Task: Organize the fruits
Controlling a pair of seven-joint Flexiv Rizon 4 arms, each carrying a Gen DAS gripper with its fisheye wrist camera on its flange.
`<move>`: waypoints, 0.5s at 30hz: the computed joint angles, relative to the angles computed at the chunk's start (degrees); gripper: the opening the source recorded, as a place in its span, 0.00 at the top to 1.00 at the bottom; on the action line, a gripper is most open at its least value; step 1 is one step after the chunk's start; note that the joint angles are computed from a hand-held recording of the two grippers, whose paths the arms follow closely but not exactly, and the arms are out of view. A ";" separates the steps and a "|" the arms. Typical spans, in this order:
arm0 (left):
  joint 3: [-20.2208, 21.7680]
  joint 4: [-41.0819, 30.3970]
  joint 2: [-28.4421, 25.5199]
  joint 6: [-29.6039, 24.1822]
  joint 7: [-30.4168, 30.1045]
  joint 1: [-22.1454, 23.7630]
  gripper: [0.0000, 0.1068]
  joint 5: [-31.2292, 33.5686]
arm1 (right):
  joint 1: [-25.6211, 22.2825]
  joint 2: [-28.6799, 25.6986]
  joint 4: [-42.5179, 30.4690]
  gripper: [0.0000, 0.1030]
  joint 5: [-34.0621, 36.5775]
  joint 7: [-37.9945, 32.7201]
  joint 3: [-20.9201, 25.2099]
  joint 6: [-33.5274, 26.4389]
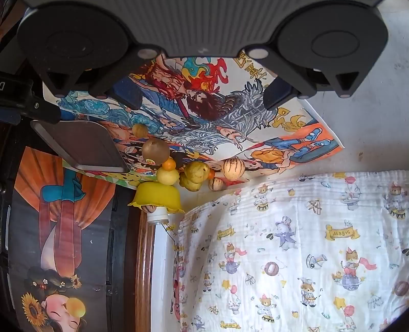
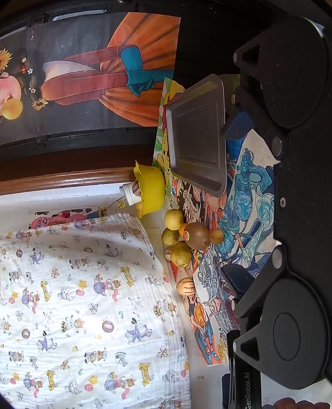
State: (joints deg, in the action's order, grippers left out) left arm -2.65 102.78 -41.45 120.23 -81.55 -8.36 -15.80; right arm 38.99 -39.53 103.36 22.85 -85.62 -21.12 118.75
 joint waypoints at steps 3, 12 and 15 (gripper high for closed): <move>0.18 0.00 0.07 -0.20 0.07 -0.17 0.04 -0.18 | 0.01 -0.01 -0.02 0.00 0.06 -0.08 0.00 0.05; 0.20 0.10 0.18 -0.40 0.00 -0.16 0.04 -0.19 | -0.04 0.02 -0.07 0.00 0.15 -0.20 0.11 0.06; 0.17 0.05 0.15 -0.47 0.02 -0.14 0.04 -0.14 | -0.06 0.04 -0.07 0.00 0.12 -0.21 0.13 -0.01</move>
State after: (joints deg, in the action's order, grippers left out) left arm -2.48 102.83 -41.30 119.76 -81.53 -8.50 -15.94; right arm 38.94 -39.49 103.29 22.97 -85.82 -20.99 118.74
